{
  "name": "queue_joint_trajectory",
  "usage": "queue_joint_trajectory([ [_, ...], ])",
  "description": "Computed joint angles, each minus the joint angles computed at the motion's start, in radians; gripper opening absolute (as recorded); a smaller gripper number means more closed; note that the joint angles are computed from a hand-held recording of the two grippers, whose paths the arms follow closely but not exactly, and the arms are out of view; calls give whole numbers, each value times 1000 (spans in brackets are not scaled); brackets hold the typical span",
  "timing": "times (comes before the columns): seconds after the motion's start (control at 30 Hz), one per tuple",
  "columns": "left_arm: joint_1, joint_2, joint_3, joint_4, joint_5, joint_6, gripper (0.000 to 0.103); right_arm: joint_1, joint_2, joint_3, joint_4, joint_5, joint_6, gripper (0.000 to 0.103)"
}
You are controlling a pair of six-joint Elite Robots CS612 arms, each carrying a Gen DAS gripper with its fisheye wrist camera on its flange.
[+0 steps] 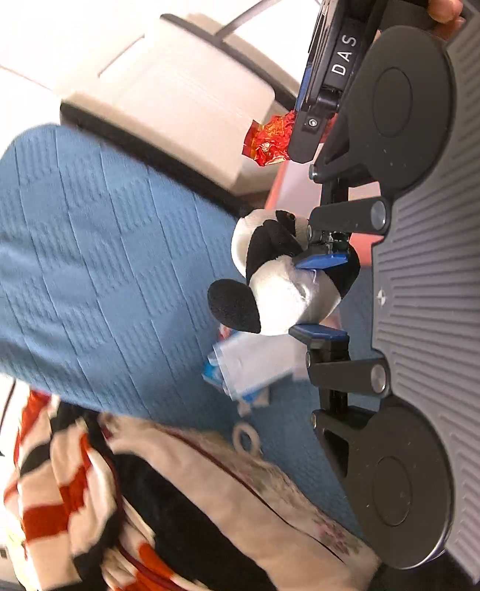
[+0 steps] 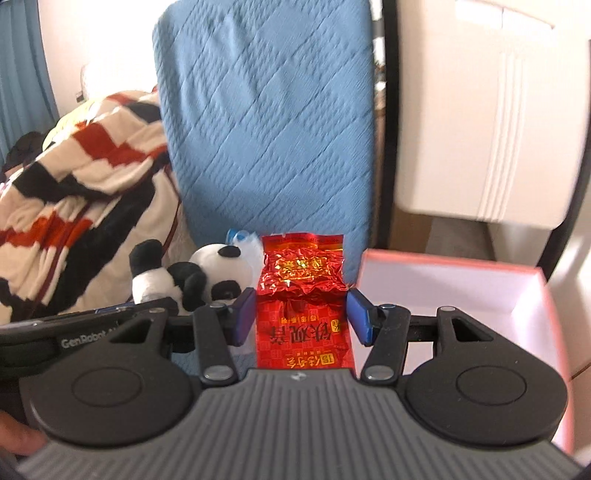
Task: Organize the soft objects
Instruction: 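Lower both held items into the pink box and open both tools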
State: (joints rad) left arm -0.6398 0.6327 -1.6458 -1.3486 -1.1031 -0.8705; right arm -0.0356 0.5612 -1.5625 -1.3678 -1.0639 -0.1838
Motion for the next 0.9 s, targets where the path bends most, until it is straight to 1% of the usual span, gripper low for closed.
queue_joint_trajectory([
  [0.03,-2,-11,14,-8,-5,7,36,-5,-6,1,0,-8,5,56],
  [0.1,-5,-35,43,-28,-11,24,36,-19,-18,5,1,0,16,56],
  [0.2,-12,-67,85,-64,-19,49,36,-35,-27,4,-20,-20,28,56],
  [0.4,-33,-116,165,-123,-32,95,36,-69,-32,0,-17,-24,41,56],
  [0.63,-52,-132,227,-145,-54,99,36,-104,-15,-6,10,-42,27,56],
  [0.83,-59,-130,277,-129,-100,89,36,-118,18,-8,84,-80,6,56],
  [0.9,-62,-121,288,-140,-112,86,36,-124,31,-9,106,-87,2,56],
])
